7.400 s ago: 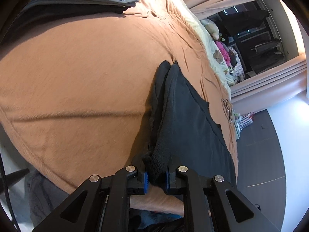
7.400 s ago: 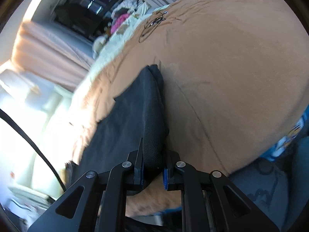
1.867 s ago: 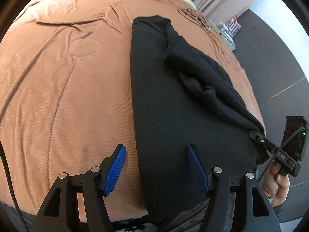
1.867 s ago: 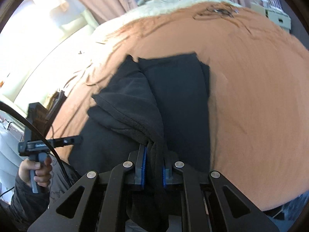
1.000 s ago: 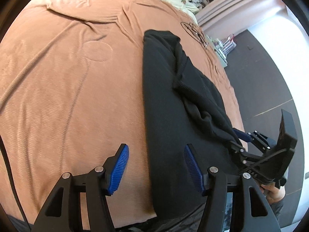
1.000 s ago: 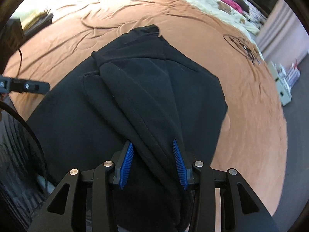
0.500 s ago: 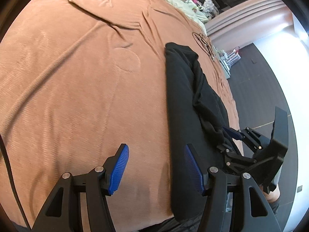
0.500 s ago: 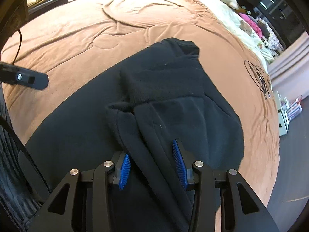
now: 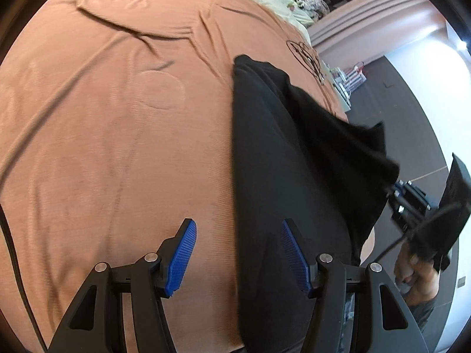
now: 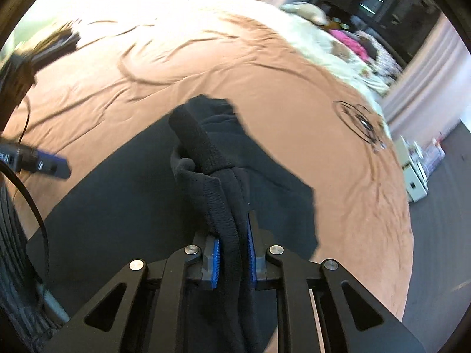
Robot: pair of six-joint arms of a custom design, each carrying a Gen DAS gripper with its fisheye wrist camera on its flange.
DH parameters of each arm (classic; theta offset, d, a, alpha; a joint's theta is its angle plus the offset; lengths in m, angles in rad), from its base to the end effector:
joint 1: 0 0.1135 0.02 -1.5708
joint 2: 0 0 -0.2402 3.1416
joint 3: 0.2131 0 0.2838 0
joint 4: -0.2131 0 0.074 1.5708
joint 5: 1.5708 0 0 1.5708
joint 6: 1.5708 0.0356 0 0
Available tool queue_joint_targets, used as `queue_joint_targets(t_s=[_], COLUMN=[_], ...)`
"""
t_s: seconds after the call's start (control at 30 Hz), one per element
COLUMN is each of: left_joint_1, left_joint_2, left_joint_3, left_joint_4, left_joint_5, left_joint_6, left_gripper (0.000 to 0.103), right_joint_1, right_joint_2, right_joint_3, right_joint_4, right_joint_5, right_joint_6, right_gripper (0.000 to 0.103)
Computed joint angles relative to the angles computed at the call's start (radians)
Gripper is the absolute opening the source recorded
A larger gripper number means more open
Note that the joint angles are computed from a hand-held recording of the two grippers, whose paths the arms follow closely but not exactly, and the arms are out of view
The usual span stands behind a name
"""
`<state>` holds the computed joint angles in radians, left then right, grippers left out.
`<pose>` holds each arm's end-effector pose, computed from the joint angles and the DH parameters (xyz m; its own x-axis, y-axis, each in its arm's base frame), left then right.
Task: Fold small clothes
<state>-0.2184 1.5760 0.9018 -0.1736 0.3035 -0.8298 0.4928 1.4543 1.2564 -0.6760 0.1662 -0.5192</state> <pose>0.3363 -0.0855 0.1465 -0.7891 -0.5461 -0.2813 -0.2702 0.7198 -0.6394 0.3075 0.1584 0.2727 -0.4015 -0.7710 -0.4943 -0.6591 0.6180 -0.4286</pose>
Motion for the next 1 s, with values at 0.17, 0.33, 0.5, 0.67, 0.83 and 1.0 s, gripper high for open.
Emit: queue_joint_targets(t_s=[0.17,0.33,0.5,0.67,0.83,1.0], left_joint_1=[-0.035,-0.054,-0.066,-0.076,-0.073,-0.044], left_joint_2=[0.076,0.145,0.215,0.275,0.309,0.316], left_joint_3=[0.088,0.166,0.256,0.337,0.380,0.402], left_joint_4=[-0.028,-0.068,-0.117,-0.167,-0.185,-0.189], left_joint_5=[-0.023,-0.041,-0.058,-0.082,-0.082,-0.074], left_joint_6=[0.001,0.008,0.019,0.027,0.033,0.048], left_gripper=[0.062,0.062,0.062,0.062,0.062,0.062], right_joint_1=[-0.146,-0.256,-0.331,-0.373,-0.406,-0.467], right_joint_2=[0.024,0.102,0.221,0.374,0.423,0.443], right_joint_3=[0.019,0.048,0.117,0.240,0.288,0.355], right_joint_4=[0.039,0.078,0.102,0.067,0.094,-0.013], right_joint_5=[-0.090,-0.172,-0.252,-0.277,-0.261,-0.375], right_joint_6=[0.013,0.013,0.017,0.056,0.103,0.157], right_gripper=[0.008,0.005,0.005,0.018,0.066,0.066])
